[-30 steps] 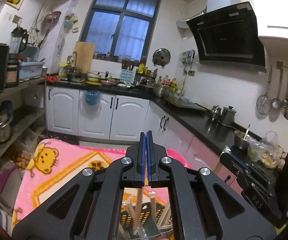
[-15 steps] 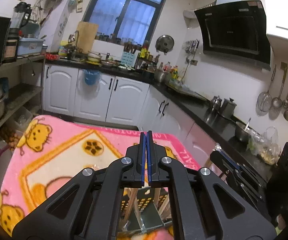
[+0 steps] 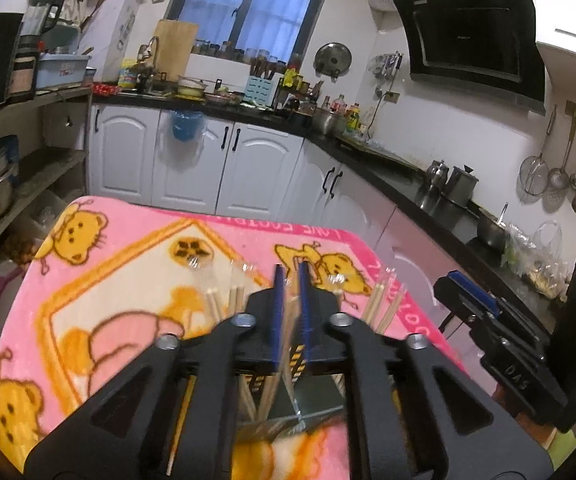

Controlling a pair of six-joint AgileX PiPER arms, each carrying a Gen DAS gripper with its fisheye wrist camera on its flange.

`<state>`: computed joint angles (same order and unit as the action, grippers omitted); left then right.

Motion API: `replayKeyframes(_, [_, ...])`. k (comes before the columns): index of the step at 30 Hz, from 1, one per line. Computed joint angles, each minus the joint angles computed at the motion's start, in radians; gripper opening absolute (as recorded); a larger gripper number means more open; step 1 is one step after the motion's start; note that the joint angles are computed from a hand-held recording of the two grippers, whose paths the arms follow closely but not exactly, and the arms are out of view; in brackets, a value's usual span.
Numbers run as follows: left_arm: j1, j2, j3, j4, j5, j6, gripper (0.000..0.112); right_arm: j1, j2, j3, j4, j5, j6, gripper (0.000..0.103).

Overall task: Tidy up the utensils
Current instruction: 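Open both tools to release the chopsticks into the caddy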

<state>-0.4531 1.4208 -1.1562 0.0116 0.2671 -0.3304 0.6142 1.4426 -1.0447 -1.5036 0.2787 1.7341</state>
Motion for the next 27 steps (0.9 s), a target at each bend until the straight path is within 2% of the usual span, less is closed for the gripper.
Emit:
replayKeyframes(1, [-0.003,-0.006,0.011,0.019,-0.003,-0.017,0.017,0.003,-0.007,0.011,0.001,0.004,0.001,0.038])
replayKeyframes(3, [-0.011,-0.024,0.039,0.065,-0.006,-0.059,0.018,0.013,-0.021,0.032,0.029,0.012,-0.018,0.04])
replayKeyframes(9, [-0.028,-0.081,0.118,0.149,-0.021,-0.146,0.035,0.039,-0.06,0.086,0.104,0.033,-0.072,0.044])
replayKeyframes(21, [-0.105,-0.186,0.225,0.506,-0.006,-0.501,0.063,0.106,-0.119,0.159,0.087,0.089,-0.049,0.054])
replayKeyframes(25, [-0.121,-0.207,0.249,0.54,0.0,-0.543,0.072,0.124,-0.139,0.182,0.071,0.103,-0.036,0.057])
replayKeyframes(27, [-0.134,-0.22,0.265,0.586,0.007,-0.59,0.073,0.136,-0.15,0.196,0.06,0.113,-0.026,0.059])
